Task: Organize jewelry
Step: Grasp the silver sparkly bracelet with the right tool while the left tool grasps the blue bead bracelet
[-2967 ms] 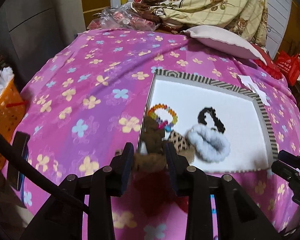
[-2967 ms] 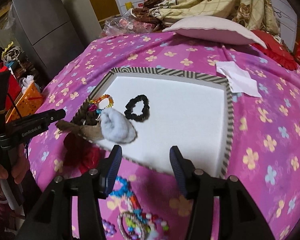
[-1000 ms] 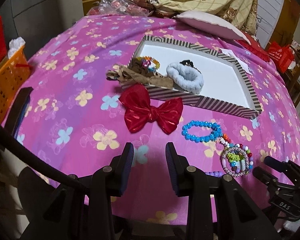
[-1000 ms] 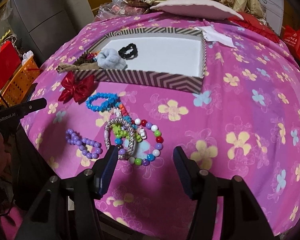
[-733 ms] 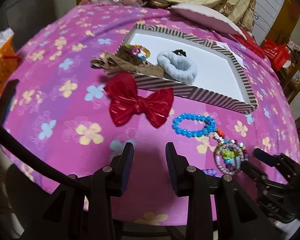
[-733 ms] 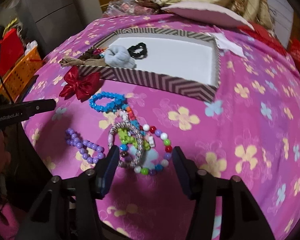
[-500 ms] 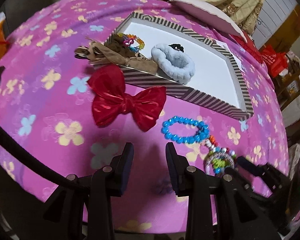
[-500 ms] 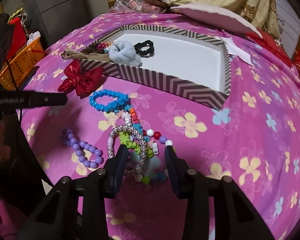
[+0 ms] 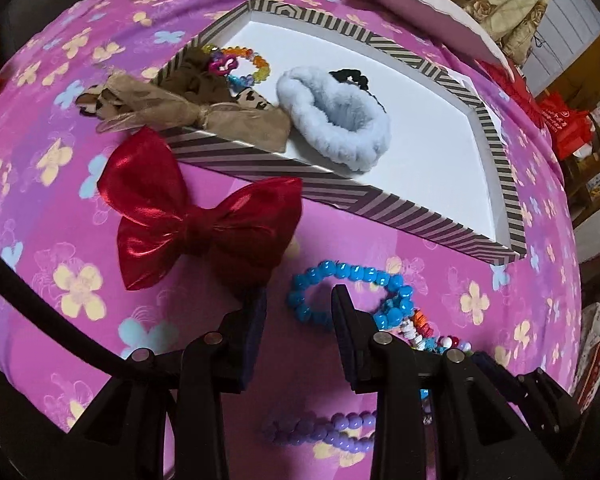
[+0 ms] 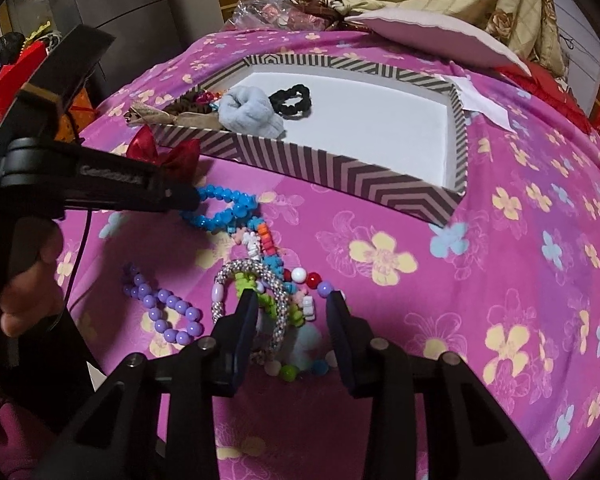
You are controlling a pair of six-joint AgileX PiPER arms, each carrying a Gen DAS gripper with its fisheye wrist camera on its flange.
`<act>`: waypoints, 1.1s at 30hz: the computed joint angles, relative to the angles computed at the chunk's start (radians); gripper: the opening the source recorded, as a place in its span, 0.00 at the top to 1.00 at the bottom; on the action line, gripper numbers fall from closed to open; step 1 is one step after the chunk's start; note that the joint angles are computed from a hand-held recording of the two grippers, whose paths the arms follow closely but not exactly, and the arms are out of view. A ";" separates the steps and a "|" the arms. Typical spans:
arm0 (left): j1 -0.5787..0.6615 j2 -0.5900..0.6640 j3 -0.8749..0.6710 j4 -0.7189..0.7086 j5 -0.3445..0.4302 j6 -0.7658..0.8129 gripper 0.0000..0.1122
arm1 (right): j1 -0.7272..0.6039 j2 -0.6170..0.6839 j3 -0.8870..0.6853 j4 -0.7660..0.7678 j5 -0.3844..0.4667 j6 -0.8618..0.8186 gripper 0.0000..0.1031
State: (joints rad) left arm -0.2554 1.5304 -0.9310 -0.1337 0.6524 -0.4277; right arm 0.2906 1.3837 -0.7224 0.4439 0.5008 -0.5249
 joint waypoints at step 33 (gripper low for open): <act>0.147 -0.102 -0.330 0.004 0.231 0.221 0.74 | -0.084 0.053 -0.273 0.050 0.131 -0.026 0.93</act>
